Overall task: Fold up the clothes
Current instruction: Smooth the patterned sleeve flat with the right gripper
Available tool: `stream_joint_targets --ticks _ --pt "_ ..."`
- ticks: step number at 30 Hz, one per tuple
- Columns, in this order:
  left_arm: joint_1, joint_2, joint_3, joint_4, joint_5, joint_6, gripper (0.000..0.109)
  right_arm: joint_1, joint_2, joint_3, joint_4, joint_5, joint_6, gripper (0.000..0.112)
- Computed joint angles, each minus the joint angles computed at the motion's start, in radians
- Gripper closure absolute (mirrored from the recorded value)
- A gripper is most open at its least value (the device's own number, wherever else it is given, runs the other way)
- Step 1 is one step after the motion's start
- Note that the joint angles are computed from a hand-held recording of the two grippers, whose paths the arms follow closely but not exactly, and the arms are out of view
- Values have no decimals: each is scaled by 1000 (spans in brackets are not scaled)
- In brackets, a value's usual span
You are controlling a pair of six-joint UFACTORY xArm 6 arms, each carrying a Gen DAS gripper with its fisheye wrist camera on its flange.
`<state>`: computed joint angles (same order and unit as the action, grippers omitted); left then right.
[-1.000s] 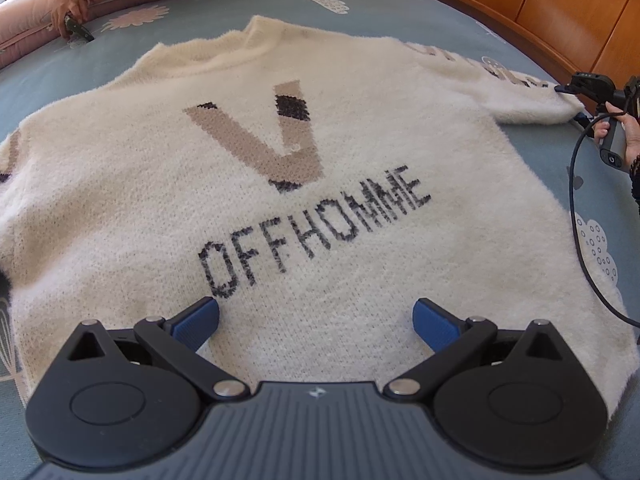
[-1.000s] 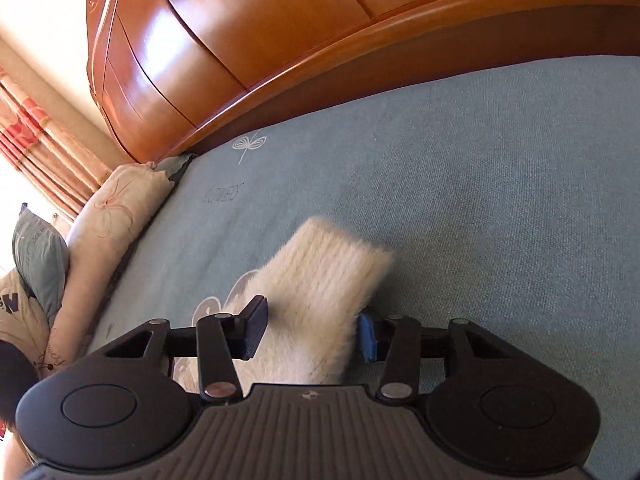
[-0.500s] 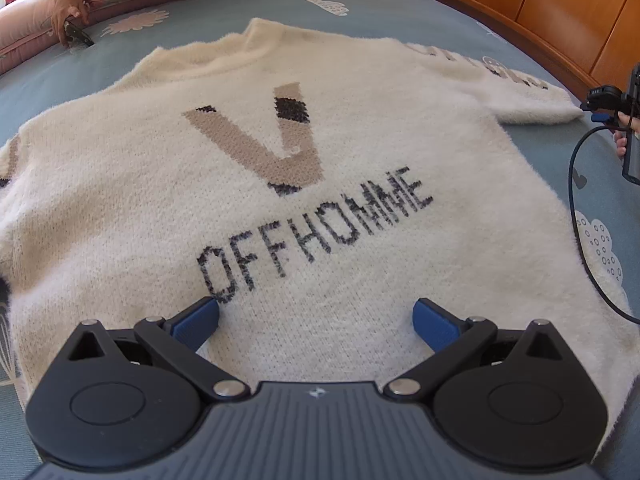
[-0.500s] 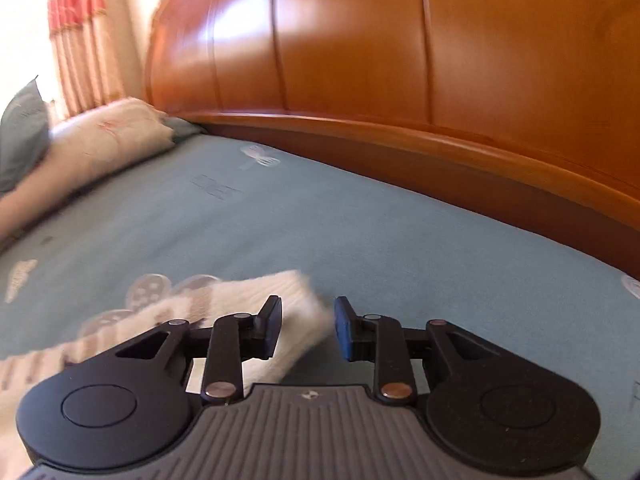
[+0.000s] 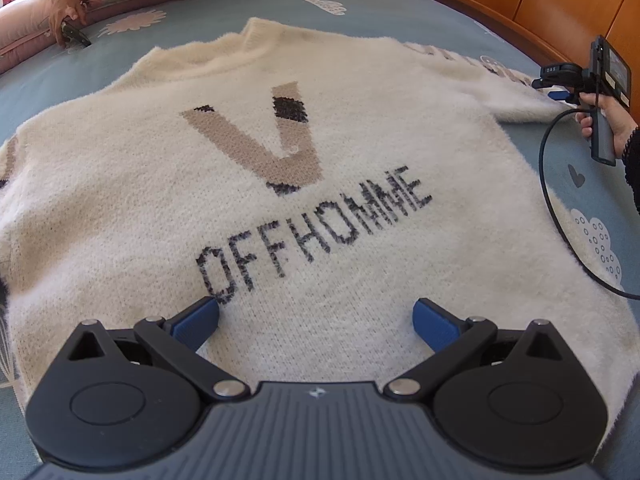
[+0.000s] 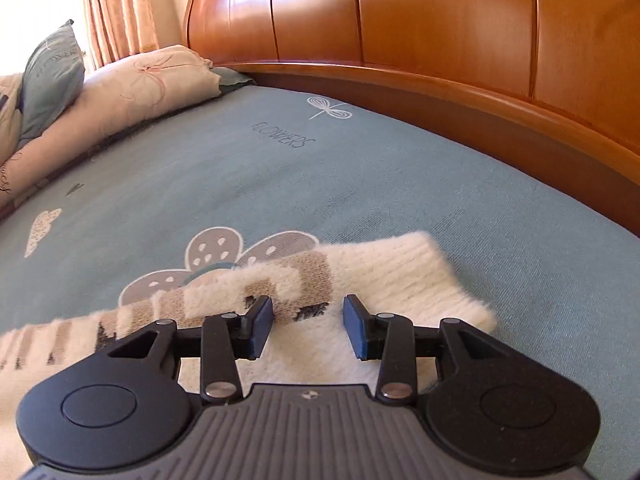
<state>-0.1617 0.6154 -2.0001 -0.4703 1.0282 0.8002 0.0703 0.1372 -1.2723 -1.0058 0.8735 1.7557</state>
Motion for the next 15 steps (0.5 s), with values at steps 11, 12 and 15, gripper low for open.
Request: stream_joint_targets --ticks 11,12,15 --pt "-2 -14 20 5 -10 -5 6 125 148 -278 354 -116 -576 53" --pt "-1 -13 19 5 -6 -6 6 135 172 -308 378 -95 -612 53" --pt "2 -13 15 3 3 -6 6 148 199 -327 416 -33 -614 53"
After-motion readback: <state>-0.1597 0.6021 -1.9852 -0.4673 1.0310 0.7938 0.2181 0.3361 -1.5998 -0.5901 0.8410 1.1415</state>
